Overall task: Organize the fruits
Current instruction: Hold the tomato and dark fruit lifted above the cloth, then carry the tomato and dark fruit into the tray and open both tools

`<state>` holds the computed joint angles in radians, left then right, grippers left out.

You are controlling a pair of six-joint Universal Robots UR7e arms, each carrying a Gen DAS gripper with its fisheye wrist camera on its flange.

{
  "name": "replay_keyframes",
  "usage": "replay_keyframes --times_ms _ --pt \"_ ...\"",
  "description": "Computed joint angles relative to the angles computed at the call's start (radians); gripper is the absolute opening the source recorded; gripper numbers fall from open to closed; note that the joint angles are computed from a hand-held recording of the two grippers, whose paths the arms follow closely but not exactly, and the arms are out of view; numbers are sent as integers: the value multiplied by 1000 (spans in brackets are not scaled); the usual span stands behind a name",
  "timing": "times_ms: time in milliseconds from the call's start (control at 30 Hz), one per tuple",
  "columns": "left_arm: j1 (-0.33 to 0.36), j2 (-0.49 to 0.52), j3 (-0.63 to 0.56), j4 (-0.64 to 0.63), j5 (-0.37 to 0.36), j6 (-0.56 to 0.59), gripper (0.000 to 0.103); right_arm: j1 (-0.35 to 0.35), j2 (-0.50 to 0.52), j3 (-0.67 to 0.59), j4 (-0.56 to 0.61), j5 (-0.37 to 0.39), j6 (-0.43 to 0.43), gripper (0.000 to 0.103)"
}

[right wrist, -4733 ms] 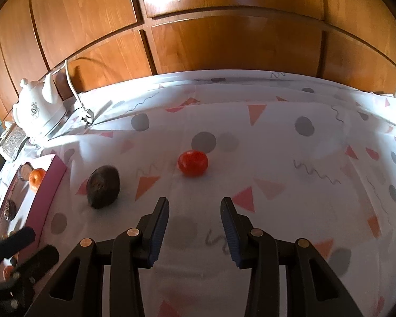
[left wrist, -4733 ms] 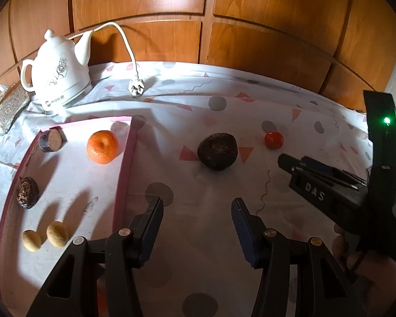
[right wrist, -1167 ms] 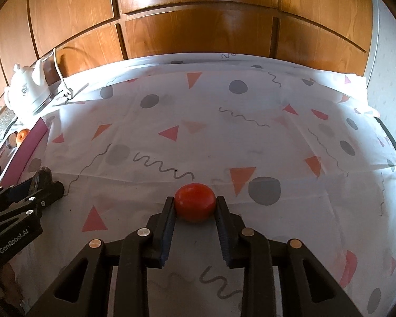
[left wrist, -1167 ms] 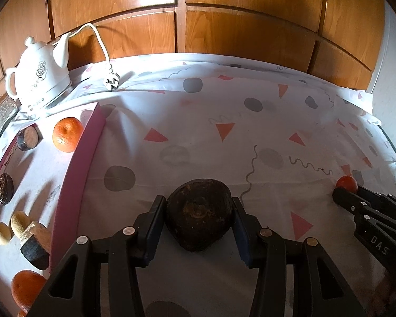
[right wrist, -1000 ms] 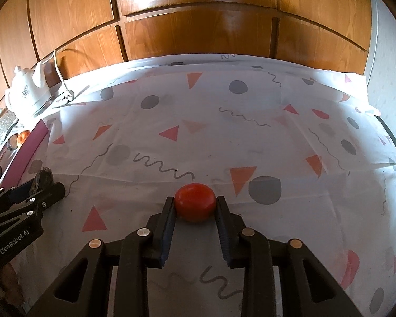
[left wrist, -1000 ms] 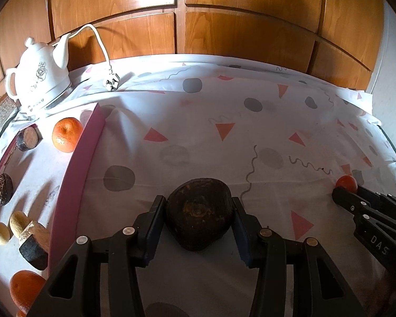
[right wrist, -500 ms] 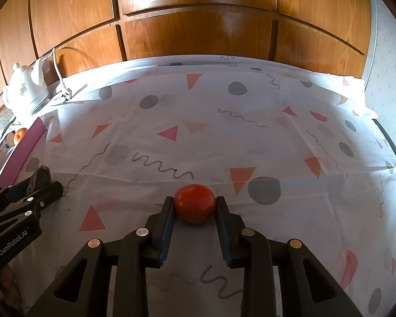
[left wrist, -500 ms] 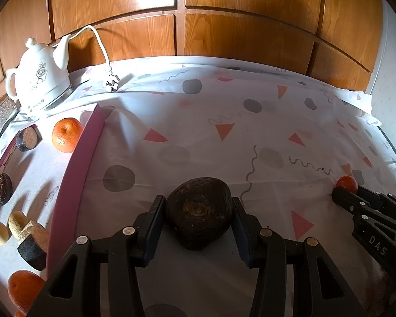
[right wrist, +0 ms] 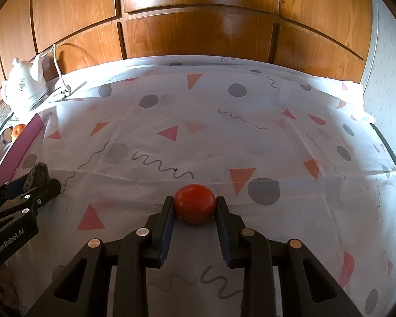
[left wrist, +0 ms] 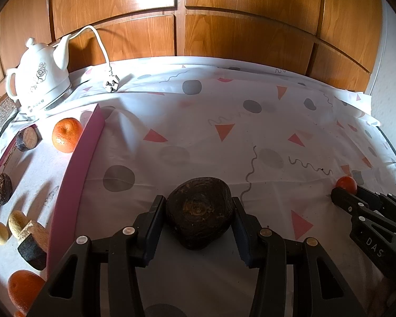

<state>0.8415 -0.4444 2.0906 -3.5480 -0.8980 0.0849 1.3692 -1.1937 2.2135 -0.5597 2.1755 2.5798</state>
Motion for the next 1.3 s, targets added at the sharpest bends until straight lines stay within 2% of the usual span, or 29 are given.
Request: replay_keyframes --times_ms 267,500,767,933,1300 --pt "-14 -25 14 49 13 -19 48 -8 -4 2 5 -16 5 31" --pt "-23 -79 70 76 -27 -69 48 -5 -1 1 -2 -5 -5 31" --pt "-50 -142 142 40 -51 -79 48 5 4 -4 1 13 -7 30" --pt "-61 -184 175 26 -42 -87 48 31 24 -13 -11 62 -29 29" --pt "-42 -266 229 -5 -18 -77 48 85 65 -32 33 57 23 29"
